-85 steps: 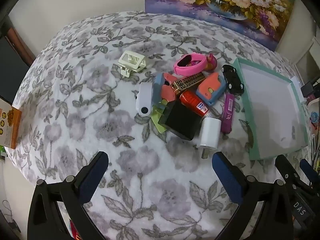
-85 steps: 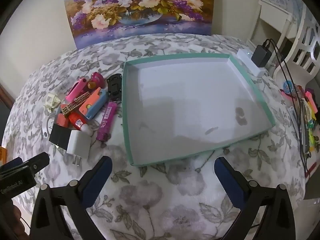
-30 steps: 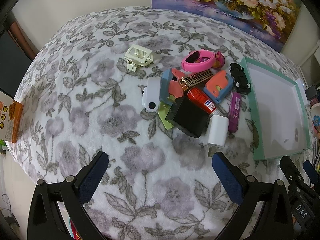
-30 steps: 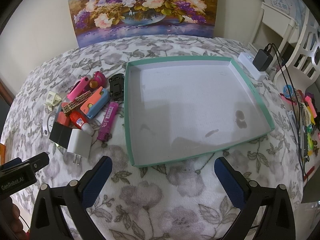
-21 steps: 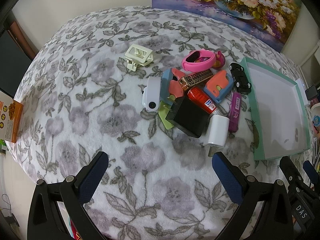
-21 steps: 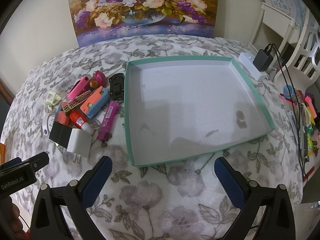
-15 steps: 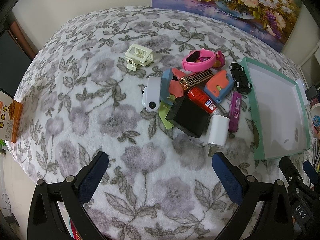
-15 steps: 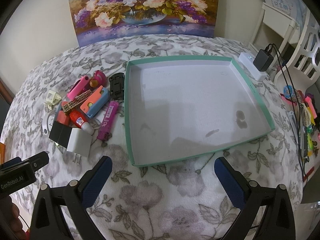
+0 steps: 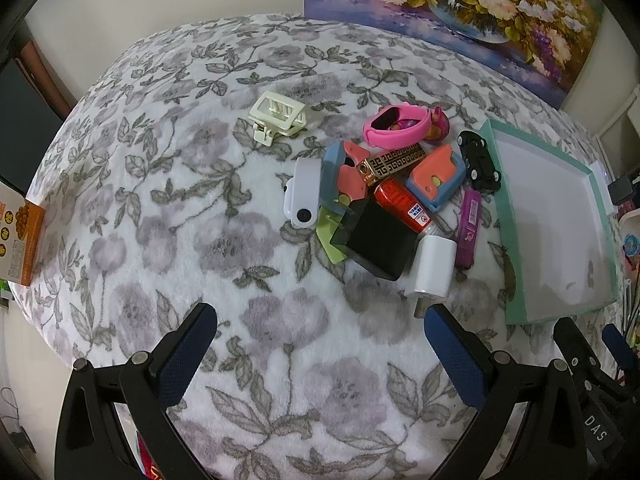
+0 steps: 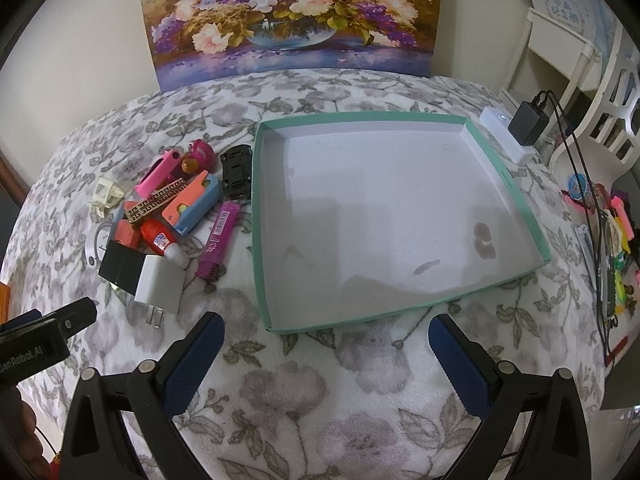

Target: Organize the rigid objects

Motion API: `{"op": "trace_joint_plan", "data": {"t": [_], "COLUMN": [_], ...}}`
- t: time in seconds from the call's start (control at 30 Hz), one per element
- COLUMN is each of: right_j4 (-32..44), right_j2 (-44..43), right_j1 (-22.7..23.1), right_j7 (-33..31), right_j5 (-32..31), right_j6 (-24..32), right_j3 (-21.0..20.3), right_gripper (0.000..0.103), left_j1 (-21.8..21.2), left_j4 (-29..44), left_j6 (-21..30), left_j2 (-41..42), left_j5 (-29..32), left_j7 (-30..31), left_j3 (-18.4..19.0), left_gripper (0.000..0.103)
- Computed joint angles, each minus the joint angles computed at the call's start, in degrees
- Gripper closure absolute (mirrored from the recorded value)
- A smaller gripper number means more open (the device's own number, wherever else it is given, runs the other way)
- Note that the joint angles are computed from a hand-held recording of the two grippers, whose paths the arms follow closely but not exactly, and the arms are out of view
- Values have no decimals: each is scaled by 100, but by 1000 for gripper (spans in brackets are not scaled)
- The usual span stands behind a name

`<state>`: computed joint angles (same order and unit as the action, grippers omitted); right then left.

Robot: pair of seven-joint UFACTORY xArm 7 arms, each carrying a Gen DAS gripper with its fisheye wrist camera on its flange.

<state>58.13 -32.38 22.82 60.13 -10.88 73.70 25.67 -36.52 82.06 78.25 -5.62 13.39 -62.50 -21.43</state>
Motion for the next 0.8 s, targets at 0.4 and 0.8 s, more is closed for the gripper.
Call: {"op": "trace_joint_plan", "data": {"t": [0.4, 0.8], "right_j4": [560, 1082], "right_j2": [576, 1765], "right_j1": [-17, 439], "right_j7": [-290, -452], "right_j5": [-100, 16], "right_j6": [-430, -928], "right_j3": [-25, -323], "right_gripper": [0, 0], "left_j1": [187, 231], "left_j4": [593, 856], "left_j6": [491, 750], "left_j2": [174, 550], "left_j5": [320, 201], "left_j7": [-220, -654], "left_j3": [126, 384], "left_gripper": [0, 0]}}
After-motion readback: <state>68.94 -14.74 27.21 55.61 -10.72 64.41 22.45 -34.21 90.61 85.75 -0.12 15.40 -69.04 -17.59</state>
